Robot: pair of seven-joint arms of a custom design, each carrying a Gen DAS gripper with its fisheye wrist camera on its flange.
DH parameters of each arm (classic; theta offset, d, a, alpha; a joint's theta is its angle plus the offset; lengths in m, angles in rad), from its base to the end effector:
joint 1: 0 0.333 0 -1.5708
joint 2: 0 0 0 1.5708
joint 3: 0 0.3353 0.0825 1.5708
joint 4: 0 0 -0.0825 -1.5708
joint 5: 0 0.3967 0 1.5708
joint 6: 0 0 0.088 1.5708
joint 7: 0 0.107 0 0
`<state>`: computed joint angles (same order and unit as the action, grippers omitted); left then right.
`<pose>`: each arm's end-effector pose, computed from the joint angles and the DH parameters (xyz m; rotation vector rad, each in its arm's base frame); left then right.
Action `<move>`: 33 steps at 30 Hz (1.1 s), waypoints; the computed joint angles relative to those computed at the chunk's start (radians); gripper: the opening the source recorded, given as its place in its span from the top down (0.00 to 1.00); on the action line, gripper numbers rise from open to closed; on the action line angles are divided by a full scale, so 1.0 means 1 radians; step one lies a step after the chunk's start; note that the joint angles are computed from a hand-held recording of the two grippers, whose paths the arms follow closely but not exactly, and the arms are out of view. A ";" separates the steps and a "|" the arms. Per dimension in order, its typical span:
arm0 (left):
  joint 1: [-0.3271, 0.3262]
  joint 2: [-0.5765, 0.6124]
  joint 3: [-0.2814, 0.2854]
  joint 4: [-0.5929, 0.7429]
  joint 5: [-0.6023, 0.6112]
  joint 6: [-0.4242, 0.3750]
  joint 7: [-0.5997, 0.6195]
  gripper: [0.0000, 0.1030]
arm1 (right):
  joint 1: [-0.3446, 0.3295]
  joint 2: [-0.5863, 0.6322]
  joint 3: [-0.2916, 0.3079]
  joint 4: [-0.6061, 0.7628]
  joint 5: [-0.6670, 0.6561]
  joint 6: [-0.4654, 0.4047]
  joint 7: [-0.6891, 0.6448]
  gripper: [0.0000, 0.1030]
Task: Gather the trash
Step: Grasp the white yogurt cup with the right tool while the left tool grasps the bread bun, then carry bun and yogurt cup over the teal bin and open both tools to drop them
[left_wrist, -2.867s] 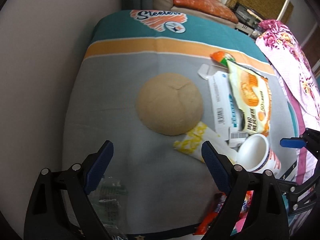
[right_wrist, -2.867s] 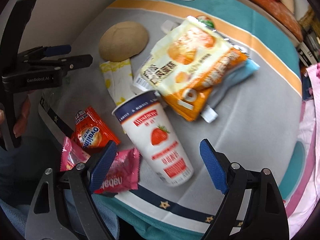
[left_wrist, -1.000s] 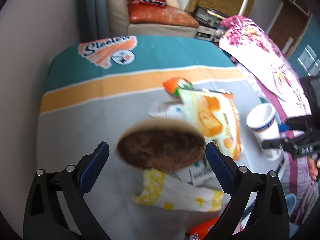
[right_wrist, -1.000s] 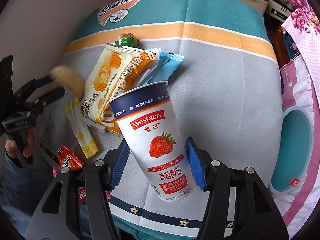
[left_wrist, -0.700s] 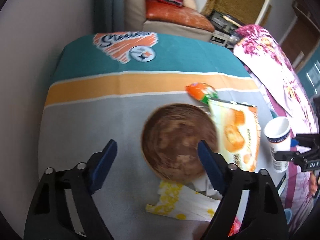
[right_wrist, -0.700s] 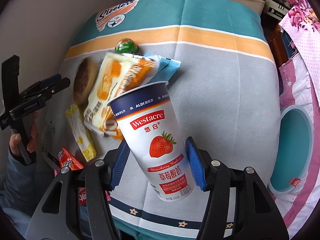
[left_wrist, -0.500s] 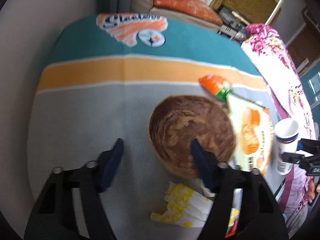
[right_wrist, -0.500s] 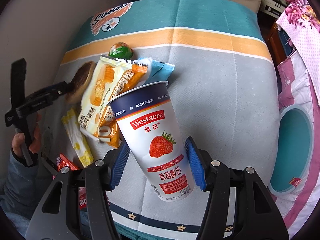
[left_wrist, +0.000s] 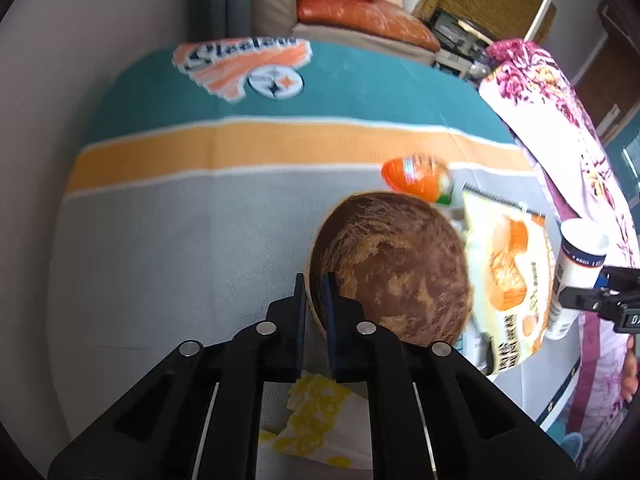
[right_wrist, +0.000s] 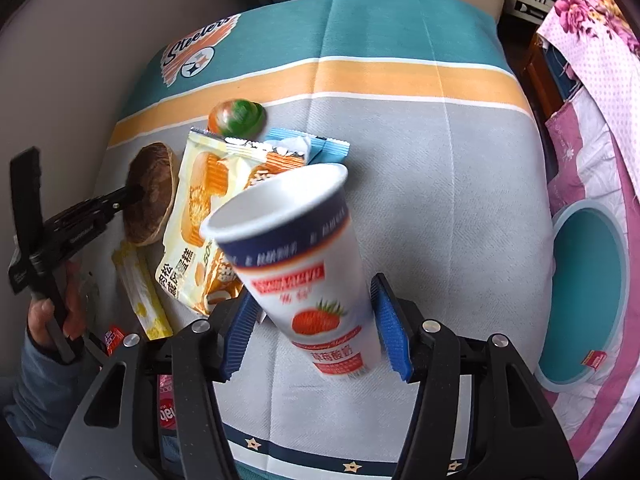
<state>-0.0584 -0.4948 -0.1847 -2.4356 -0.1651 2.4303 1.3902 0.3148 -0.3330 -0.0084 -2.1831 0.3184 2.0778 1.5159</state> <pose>0.4276 -0.1157 0.5437 -2.0512 1.9781 -0.6278 0.4558 0.1605 0.5649 -2.1835 1.7176 0.1361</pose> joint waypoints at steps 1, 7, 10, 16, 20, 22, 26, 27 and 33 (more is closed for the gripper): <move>0.013 -0.014 -0.016 0.000 0.023 0.005 -0.023 0.94 | 0.000 -0.003 -0.002 -0.003 0.004 0.004 -0.001 0.48; 0.046 -0.078 -0.061 0.010 0.122 -0.013 -0.103 0.96 | -0.004 -0.039 -0.005 -0.031 0.005 0.058 0.002 0.50; 0.047 -0.091 -0.069 0.022 0.148 -0.028 -0.123 0.96 | 0.002 -0.057 -0.015 -0.039 0.018 0.068 -0.004 0.50; 0.048 -0.132 -0.086 0.061 0.190 -0.058 -0.164 0.96 | -0.003 -0.095 -0.028 -0.056 0.007 0.078 -0.004 0.50; 0.029 -0.138 -0.108 0.105 0.201 -0.066 -0.178 0.96 | -0.025 -0.150 -0.048 -0.088 -0.016 0.084 -0.005 0.50; 0.005 -0.123 -0.124 0.133 0.197 -0.064 -0.178 0.96 | -0.038 -0.185 -0.065 -0.111 -0.025 0.086 -0.006 0.50; -0.040 -0.061 -0.169 0.200 0.202 -0.060 -0.191 0.95 | -0.071 -0.259 -0.098 -0.160 -0.053 0.090 -0.007 0.50; -0.053 -0.041 -0.180 0.216 0.204 -0.058 -0.198 0.95 | -0.079 -0.275 -0.110 -0.170 -0.055 0.091 -0.010 0.50; -0.145 0.144 -0.242 0.346 0.227 -0.038 -0.260 0.95 | -0.168 -0.362 -0.187 -0.229 -0.105 0.105 -0.032 0.50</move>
<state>-0.2037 -0.3507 -0.4272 -2.0892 0.0622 2.3926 1.1305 0.1465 -0.6953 -0.1956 -2.4125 0.2133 2.1827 1.4837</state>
